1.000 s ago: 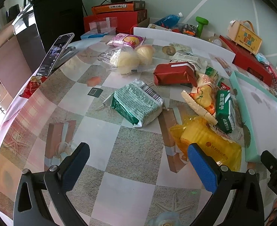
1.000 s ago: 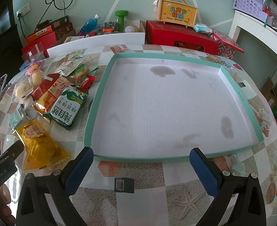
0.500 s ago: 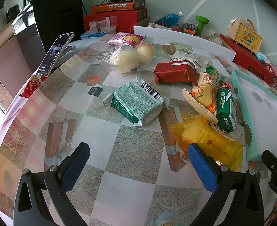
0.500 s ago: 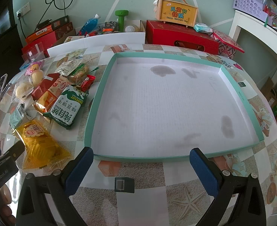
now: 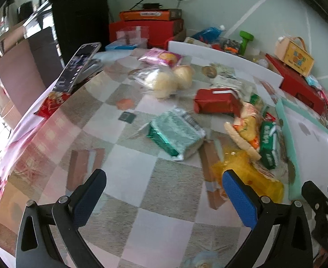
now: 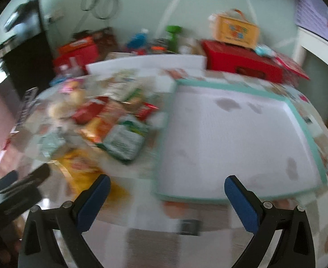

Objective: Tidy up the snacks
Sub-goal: 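Grasp the green wrapped packet with the left tool while the right tool grasps the yellow biscuit packet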

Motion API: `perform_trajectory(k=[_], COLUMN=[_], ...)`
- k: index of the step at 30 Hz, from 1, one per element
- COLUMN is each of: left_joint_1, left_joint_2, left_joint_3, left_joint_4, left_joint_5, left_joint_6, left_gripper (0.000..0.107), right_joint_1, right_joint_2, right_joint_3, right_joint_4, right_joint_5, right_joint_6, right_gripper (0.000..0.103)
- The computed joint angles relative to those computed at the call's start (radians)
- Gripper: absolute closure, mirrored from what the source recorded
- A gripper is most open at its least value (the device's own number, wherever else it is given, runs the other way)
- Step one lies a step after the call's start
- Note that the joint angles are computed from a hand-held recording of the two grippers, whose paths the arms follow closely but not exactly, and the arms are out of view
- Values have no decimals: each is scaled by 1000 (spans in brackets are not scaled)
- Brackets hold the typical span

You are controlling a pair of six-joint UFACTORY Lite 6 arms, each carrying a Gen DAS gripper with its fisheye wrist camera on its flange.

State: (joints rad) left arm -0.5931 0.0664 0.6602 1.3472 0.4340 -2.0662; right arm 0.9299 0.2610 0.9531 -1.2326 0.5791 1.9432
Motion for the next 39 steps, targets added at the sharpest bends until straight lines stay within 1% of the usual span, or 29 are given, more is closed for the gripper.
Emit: perform_trajectory(k=[5,10,14,18,20,23,27,30,32,34,35,36,38,39], left_joint_1=[69,142,198,210,216,232,238,244,249,251,251,252,252,251], left_joint_2=[-42,-18,16,62,93,154,256,323,341,346,350,352,349,346], left_joint_3=[-31,-7,46,114,152,220,324,392,407,403,401,398,389,383], left_joint_4=[-42,-127,-206,-291,-324,-425,-536,-604,-601,-567,-560,-547,-516,-492], left_joint_5=[-13,-44,-89,-102,-114,-140,-124,-105,-117,-139,-145,-154,-164,-170], left_joint_6=[40,147,264,374,421,536,651,709,701,662,653,639,602,576], left_gripper=[4,4,4,4,4,4,4,4,4,4,4,4,5,7], right_joint_1=[46,21,-16,-32,-33,-26,-24,-25,-22,-17,-15,-14,-12,-12], right_joint_2=[117,233,274,313,344,371,398,404,405,405,404,402,401,399], right_joint_3=[137,256,295,325,355,384,412,417,418,419,418,416,414,411], right_joint_4=[-36,21,80,134,161,156,184,178,164,153,149,143,130,124], right_joint_5=[-26,-80,-127,-156,-152,-139,-142,-147,-152,-159,-161,-164,-166,-168], right_joint_6=[-38,-128,-202,-270,-305,-317,-356,-359,-353,-349,-345,-340,-329,-322], right_gripper=[0,0,0,0,0,0,1,8,13,22,24,30,32,34])
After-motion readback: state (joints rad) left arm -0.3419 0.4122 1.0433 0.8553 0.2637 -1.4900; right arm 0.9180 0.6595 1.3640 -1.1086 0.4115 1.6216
